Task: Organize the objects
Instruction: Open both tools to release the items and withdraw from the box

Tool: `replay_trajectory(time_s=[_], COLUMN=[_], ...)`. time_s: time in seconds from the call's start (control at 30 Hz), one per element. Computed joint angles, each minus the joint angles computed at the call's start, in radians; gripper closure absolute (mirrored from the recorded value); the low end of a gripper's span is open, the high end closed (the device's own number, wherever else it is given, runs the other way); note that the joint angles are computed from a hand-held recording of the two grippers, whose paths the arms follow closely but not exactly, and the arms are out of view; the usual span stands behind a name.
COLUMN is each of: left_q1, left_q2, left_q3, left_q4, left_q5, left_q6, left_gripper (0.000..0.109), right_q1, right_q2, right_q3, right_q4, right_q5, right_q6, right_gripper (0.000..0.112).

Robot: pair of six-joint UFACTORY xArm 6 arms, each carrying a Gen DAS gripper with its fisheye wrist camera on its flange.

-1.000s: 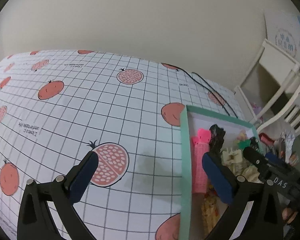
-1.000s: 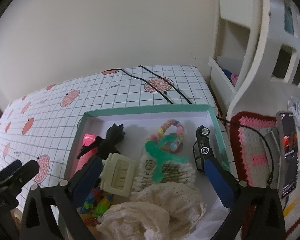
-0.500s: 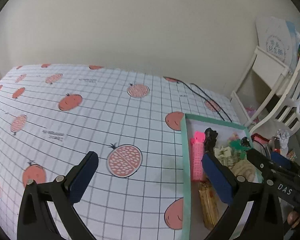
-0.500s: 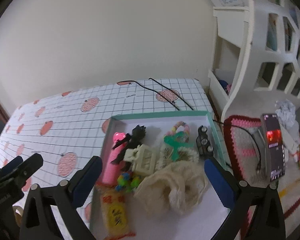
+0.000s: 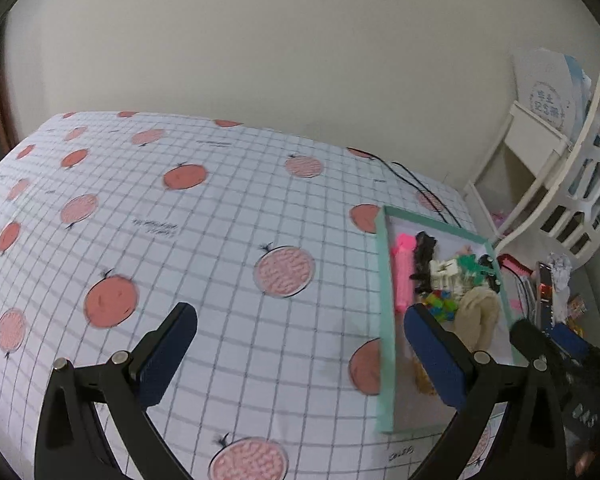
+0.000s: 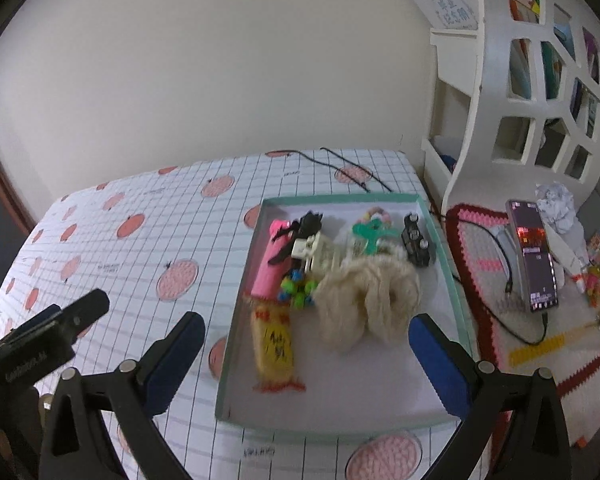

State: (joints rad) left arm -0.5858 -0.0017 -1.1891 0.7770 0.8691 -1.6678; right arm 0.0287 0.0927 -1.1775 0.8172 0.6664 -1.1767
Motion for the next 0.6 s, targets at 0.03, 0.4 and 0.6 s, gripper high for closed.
replay_trajectory(time_s=[0.03,0.4,0.6], left_q1=[-0.008,-0.076,-0.109], left_q2=[-0.010,-0.068,-0.095], left_q3=[0.011,0.120,0.175], left_q4=[0.008,0.010,0.007], left_q5=[0.010,0.021,0.031], left_q6=[-0.020,-0.065,-0.094], left_gripper=[0.006,0.006,0.006], right_q1=[-0.006,-0.044,-0.060], right_q2=[-0.013,-0.108,-0.135], right_q3=[0.017,0.165,0.232], right_q4=[0.004,0.034,0.067], right_q5=[0.003,-0.013,-0.013], right_q6=[-0.002,-0.027,-0.054], right_gripper=[0.009,0.009,0.009])
